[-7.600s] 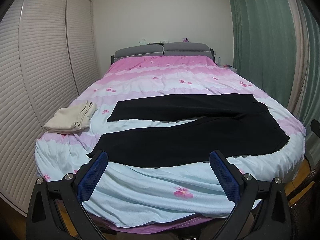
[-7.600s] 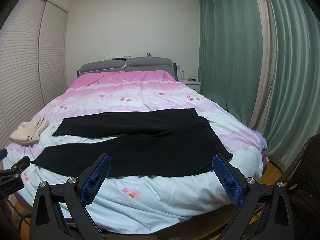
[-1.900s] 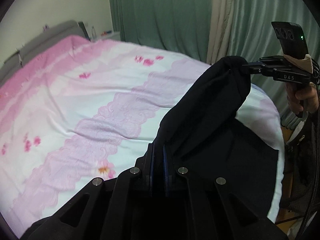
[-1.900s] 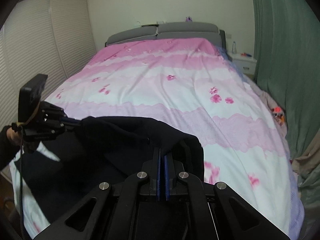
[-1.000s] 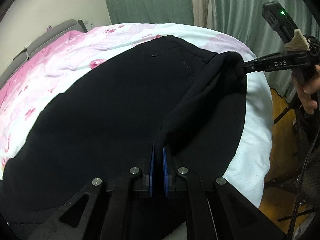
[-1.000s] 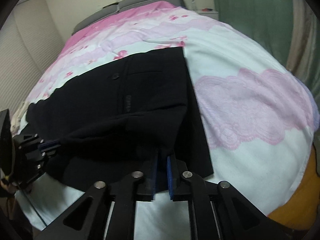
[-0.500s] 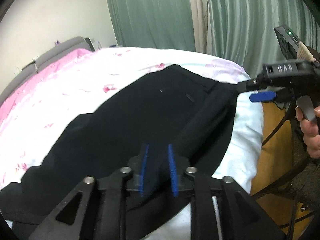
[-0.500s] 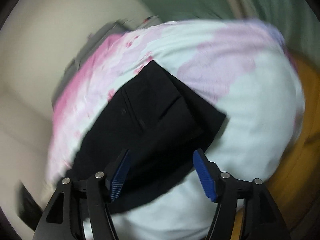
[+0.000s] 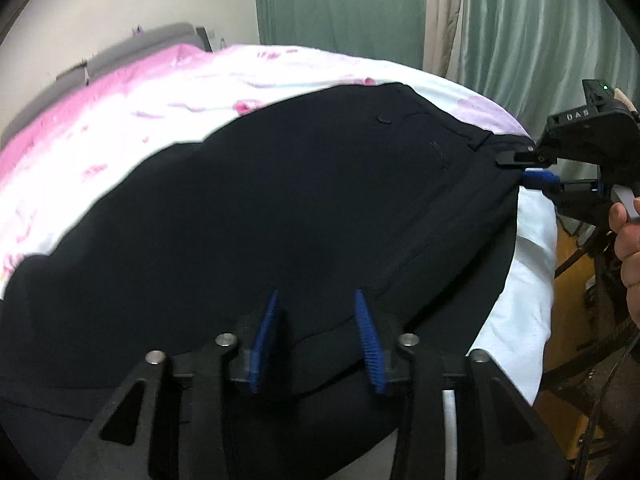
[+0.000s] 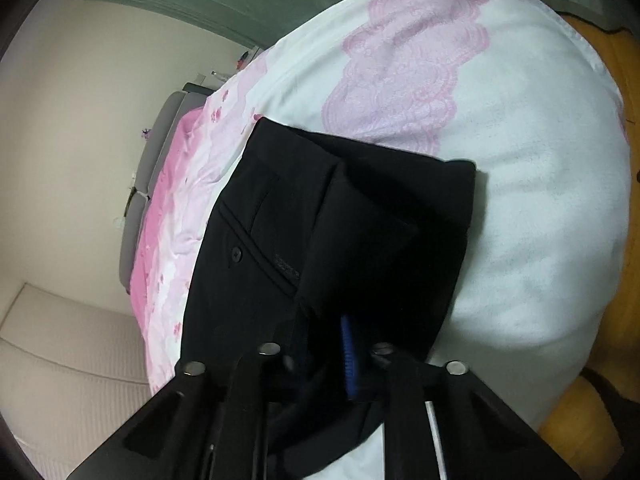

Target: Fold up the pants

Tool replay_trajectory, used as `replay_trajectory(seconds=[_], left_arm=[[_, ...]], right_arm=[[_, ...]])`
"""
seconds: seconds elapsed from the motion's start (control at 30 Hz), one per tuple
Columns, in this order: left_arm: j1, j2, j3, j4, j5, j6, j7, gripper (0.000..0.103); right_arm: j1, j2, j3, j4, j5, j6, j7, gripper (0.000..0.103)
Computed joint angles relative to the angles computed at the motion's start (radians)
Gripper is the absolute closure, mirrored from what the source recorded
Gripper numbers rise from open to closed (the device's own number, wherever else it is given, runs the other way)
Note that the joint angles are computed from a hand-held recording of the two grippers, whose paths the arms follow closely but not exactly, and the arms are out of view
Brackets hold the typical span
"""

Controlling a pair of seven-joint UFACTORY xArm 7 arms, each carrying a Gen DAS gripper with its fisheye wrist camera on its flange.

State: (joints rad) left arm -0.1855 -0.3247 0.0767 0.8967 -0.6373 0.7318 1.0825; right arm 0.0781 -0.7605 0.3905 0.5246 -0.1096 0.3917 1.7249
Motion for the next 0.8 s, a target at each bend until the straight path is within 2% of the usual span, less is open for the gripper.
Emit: replay_trajectory(seconds=[0.03,0.13,0.23,0.37,0.47,0.57,0.63,0.67,0.7,0.73,0.77,0.8], left_arm=[[-0.001,0.000,-0.002,-0.003,0.003,0.007,-0.003,0.084],[-0.014,-0.029,-0.008,-0.029,-0.007,0.010,0.011,0.097],[-0.042,-0.087,-0.012,-0.070,-0.028,0.000,0.021,0.098],[-0.064,-0.121,-0.014,-0.094,-0.015,0.020,-0.020,0.099],[-0.066,-0.126,-0.024,-0.120,0.018,0.028,-0.060,0.099],[-0.080,-0.145,-0.019,-0.153,0.027,-0.008,-0.045,0.099],[-0.088,-0.149,-0.008,-0.158,0.028,-0.014,-0.041,0.099],[-0.090,-0.151,-0.005,-0.157,0.029,-0.015,-0.042,0.099],[-0.089,-0.157,-0.005,-0.156,0.032,-0.021,-0.049,0.096],[-0.089,-0.166,-0.004,-0.160,0.035,-0.024,-0.054,0.089],[-0.091,-0.170,0.003,-0.152,0.036,-0.020,-0.056,0.083],[-0.093,-0.185,0.005,-0.154,0.034,-0.025,-0.058,0.067]], right_arm=[[0.002,-0.008,-0.003,0.003,-0.008,0.014,-0.014,0.091],[0.008,-0.033,-0.018,0.015,-0.024,0.056,-0.055,0.093],[-0.005,-0.077,-0.024,0.030,-0.049,0.113,-0.097,0.094],[0.036,-0.093,-0.090,-0.029,0.007,0.111,-0.148,0.094],[0.058,-0.086,-0.104,-0.095,0.052,0.078,-0.157,0.094],[0.063,-0.091,-0.104,-0.148,0.079,0.015,-0.149,0.093],[0.057,-0.105,-0.093,-0.151,0.079,0.014,-0.148,0.091],[0.054,-0.103,-0.086,-0.139,0.075,0.030,-0.152,0.086],[0.054,-0.097,-0.086,-0.114,0.070,0.068,-0.165,0.077],[0.057,-0.101,-0.084,-0.098,0.066,0.105,-0.174,0.070],[0.054,-0.103,-0.077,-0.079,0.061,0.142,-0.176,0.056],[0.045,-0.108,-0.062,-0.059,0.053,0.180,-0.167,0.048]])
